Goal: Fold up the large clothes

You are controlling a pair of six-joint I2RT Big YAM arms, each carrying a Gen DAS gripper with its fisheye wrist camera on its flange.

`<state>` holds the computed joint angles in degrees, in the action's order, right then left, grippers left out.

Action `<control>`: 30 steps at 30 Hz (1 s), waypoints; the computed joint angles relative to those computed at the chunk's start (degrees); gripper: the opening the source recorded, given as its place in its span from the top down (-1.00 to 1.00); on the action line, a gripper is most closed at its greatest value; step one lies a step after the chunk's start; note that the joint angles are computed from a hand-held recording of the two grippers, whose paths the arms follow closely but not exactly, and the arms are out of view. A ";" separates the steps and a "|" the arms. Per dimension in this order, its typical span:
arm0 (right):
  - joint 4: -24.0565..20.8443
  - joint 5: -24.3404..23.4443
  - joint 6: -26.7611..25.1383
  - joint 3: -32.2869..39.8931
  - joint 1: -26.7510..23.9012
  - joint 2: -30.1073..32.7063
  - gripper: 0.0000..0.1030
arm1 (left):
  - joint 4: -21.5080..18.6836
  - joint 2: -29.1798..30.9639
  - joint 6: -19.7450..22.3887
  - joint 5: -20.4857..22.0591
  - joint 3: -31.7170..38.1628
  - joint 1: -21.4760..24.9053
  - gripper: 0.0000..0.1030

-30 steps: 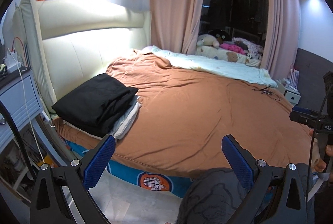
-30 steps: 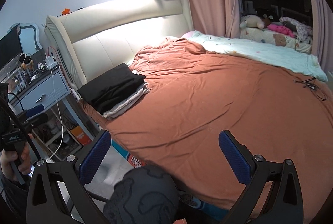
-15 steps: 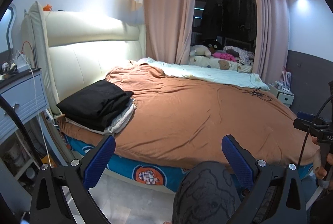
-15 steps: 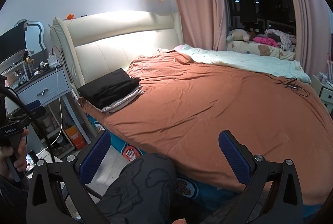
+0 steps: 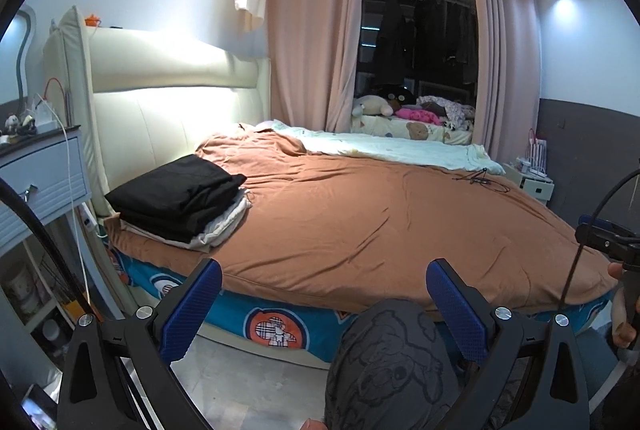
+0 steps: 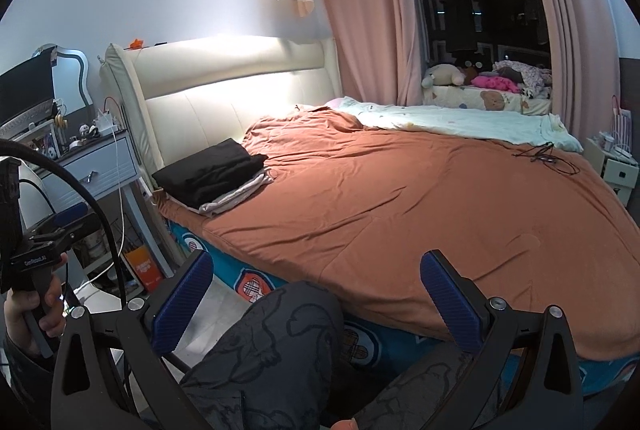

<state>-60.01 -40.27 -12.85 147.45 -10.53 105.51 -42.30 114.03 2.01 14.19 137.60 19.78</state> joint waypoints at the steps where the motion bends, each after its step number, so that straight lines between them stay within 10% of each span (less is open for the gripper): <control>1: 0.88 0.34 -0.04 -1.32 0.13 -0.62 -1.00 | 0.51 -0.40 0.23 -0.11 -0.71 -0.03 -0.99; 30: 2.96 0.37 0.77 -5.91 0.70 -2.07 -1.00 | 3.97 -2.51 -0.47 -1.10 -5.16 0.10 -0.99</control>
<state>-57.05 -39.89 -12.07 141.54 -9.83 103.44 -38.33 111.52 1.54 13.09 132.44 19.88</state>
